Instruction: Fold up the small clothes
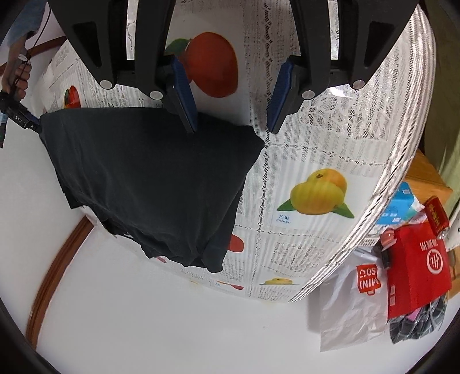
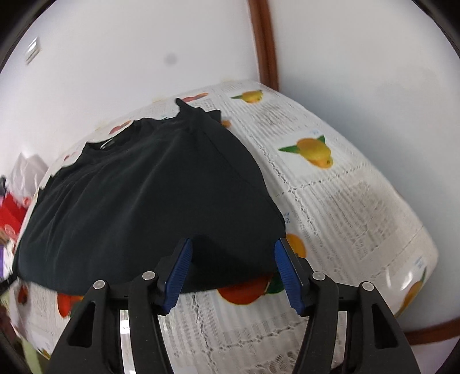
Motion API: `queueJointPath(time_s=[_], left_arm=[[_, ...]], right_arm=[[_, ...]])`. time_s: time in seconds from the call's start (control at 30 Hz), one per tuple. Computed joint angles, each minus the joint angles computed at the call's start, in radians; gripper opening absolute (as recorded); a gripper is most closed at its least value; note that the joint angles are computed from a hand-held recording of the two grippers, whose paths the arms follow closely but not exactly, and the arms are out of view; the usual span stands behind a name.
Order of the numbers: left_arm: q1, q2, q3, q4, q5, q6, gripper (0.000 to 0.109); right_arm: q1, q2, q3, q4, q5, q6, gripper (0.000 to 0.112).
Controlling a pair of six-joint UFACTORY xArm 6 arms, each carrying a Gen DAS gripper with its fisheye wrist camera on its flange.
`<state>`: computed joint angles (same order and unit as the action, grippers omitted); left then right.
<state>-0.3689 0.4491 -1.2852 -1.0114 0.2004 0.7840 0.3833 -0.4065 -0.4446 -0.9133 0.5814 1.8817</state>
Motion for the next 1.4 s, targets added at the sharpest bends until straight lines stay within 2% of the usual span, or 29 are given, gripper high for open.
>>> queueJointPath(time_s=[0.13,0.2,0.27,0.33,0.4,0.43,0.47,0.57,0.87,0.93,1.03,1.13,1.2,1.27,1.3,1.33,1.4], left_arm=[[-0.013,0.022,-0.023,-0.042,-0.015,0.042,0.049],[-0.024,0.032,-0.031,-0.016,-0.034,0.021,0.049],[-0.033,0.041,-0.038,0.029,-0.048,-0.018,0.049],[-0.038,0.051,-0.046,0.07,-0.057,-0.053,0.049],[-0.04,0.064,-0.059,0.135,-0.067,-0.118,0.049],[-0.04,0.068,-0.064,0.146,-0.065,-0.128,0.049],[-0.038,0.074,-0.074,0.165,-0.056,-0.146,0.049],[-0.032,0.096,-0.119,0.194,-0.006,-0.176,0.048],[-0.044,0.213,-0.306,0.211,0.099,-0.209,0.05],[-0.046,0.243,-0.349,0.242,0.11,-0.239,0.05],[-0.049,0.264,-0.379,0.324,0.102,-0.302,0.051],[-0.04,0.245,-0.357,0.343,0.101,-0.308,0.052],[-0.028,0.221,-0.32,0.327,0.09,-0.283,0.052],[-0.018,0.2,-0.29,0.326,0.084,-0.263,0.052],[-0.011,0.19,-0.277,0.311,0.088,-0.24,0.052],[-0.003,0.183,-0.268,0.276,0.094,-0.202,0.052],[0.006,0.165,-0.247,0.225,0.094,-0.152,0.055]], right_arm=[[-0.072,-0.028,0.038,-0.087,-0.097,0.148,0.059],[-0.114,0.021,0.02,-0.066,-0.158,0.113,0.059],[-0.115,0.062,-0.01,-0.037,-0.139,0.071,0.059],[-0.125,0.084,-0.024,-0.07,-0.148,0.076,0.048],[-0.141,0.096,-0.032,-0.113,-0.17,0.082,0.028],[-0.135,0.094,-0.041,-0.126,-0.137,0.084,0.019],[-0.146,0.093,-0.04,-0.129,-0.145,0.073,0.016],[-0.218,0.101,-0.032,-0.159,-0.227,0.067,0.015],[-0.31,0.195,-0.118,-0.196,-0.203,-0.019,0.014],[-0.316,0.212,-0.135,-0.191,-0.185,-0.033,0.014],[-0.297,0.217,-0.16,-0.116,-0.121,-0.127,0.018],[-0.218,0.18,-0.19,0.037,0.068,-0.218,0.029],[-0.169,0.149,-0.204,0.002,0.118,-0.168,0.034],[-0.069,0.184,-0.285,-0.045,0.269,-0.176,0.043],[-0.04,0.209,-0.321,-0.052,0.315,-0.183,0.044],[0.001,0.242,-0.365,-0.072,0.343,-0.19,0.044],[0.042,0.306,-0.433,-0.077,0.321,-0.207,0.047]])
